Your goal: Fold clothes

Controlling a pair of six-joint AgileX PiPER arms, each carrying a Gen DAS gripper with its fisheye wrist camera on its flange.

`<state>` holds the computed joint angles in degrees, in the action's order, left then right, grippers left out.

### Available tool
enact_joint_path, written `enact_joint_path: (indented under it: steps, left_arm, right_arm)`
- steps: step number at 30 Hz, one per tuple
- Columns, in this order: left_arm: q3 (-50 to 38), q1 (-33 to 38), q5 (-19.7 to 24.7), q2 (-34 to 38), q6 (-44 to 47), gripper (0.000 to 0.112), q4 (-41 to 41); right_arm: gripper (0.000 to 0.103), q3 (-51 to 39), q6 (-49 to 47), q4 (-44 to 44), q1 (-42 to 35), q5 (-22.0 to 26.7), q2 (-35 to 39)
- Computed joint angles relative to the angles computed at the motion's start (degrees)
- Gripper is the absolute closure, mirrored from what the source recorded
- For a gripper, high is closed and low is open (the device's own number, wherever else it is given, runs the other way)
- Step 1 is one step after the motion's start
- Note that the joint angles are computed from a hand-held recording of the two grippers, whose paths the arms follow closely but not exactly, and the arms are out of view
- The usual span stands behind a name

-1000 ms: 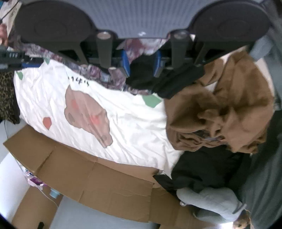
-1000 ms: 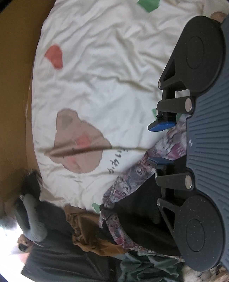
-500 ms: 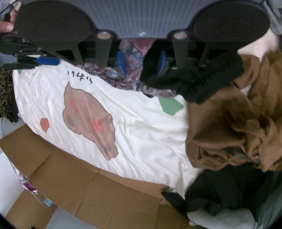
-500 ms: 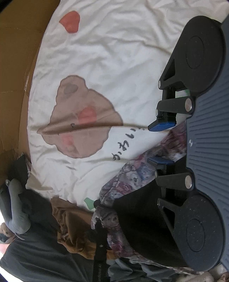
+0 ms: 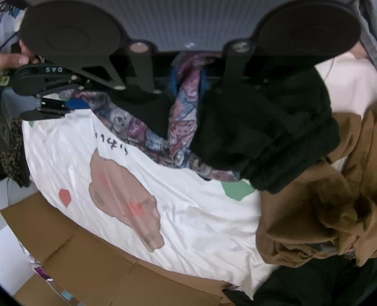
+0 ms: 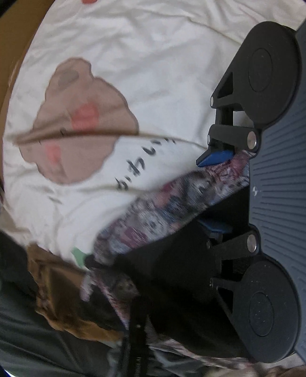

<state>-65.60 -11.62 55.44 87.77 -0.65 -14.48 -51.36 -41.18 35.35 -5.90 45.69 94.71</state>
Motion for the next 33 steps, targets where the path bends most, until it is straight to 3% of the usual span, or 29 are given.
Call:
enact_joint_path:
  steps: [1,2,3,11,16,33]
  left_arm:
    - [0.1,0.3,0.7,-0.7,0.0,0.099,0.0]
    - [0.1,0.5,1.3,-1.3,0.0,0.1,-0.1]
    - [0.1,0.7,1.9,-2.2,0.0,0.1,0.1]
    - [-4.1,1.6,4.8,-5.6,-0.3,0.103,3.3]
    - [-9.9,0.9,6.8,-5.9,-0.6,0.104,3.8]
    - [-27.9,-6.3,10.5,-3.2,-1.7,0.104,3.0]
  right_arm:
    - [0.064,-0.1,0.4,-0.6,0.1,0.4,-0.2]
    - [0.089,-0.2,1.7,-1.7,0.1,0.7,-0.3]
    - [0.1,-0.4,2.9,-2.7,0.1,1.1,-0.5]
    - [0.103,1.9,4.4,-4.4,-6.6,3.3,-7.9]
    - [0.103,0.9,4.5,-5.2,-14.5,7.4,-11.2]
    - [0.103,-4.5,-6.5,-2.5,-50.8,22.1,-20.1]
